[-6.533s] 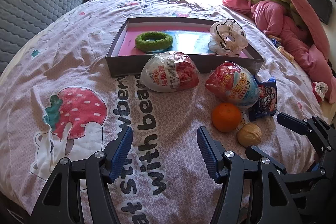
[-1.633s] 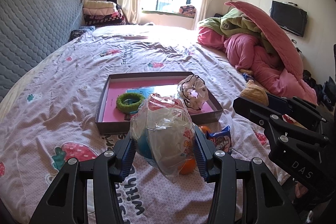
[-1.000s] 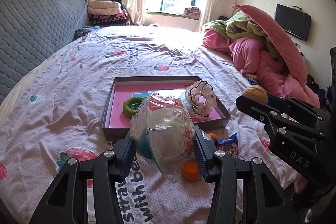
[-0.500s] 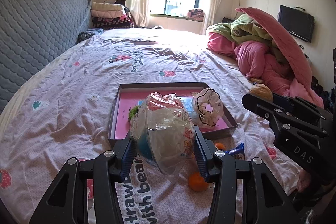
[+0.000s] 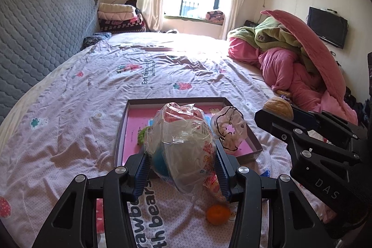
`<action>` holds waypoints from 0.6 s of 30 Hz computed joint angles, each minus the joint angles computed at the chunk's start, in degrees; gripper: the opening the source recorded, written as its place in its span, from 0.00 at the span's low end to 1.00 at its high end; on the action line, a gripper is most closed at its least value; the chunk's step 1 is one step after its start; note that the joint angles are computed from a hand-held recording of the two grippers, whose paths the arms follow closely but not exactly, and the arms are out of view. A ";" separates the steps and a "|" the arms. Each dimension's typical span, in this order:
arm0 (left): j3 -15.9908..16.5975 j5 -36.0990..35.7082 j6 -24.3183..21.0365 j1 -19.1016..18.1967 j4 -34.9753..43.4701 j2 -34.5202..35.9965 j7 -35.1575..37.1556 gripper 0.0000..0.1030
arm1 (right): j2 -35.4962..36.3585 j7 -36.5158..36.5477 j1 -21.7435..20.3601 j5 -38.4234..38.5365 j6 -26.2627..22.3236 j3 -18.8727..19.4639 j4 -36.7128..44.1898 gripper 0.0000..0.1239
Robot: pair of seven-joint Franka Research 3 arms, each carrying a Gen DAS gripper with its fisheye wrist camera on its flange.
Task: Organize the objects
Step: 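Carry the wrapped egg with left gripper while right gripper carries the walnut over the box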
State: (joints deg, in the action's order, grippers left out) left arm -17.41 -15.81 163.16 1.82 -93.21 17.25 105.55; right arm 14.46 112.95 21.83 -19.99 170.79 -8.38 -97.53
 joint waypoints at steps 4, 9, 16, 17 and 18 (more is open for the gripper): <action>-0.06 0.02 -0.90 0.06 2.26 1.28 -0.05 0.50 | 1.16 -0.91 0.11 0.39 -0.73 0.28 1.86 0.27; 0.76 2.16 -2.36 -0.63 5.71 3.33 -2.04 0.50 | 2.79 -3.05 -0.42 2.56 -2.17 0.94 4.53 0.27; 1.71 5.58 -5.21 -1.69 11.74 6.96 -5.28 0.50 | 4.93 -6.34 -1.42 6.18 -4.40 1.69 8.21 0.27; 1.80 6.10 -5.44 -1.84 12.55 7.43 -5.69 0.50 | 5.25 -6.47 -1.41 6.45 -4.58 1.56 8.77 0.27; 1.98 6.75 -5.87 -2.07 13.48 7.97 -6.21 0.50 | 5.59 -6.92 -1.56 6.87 -4.86 1.63 9.39 0.27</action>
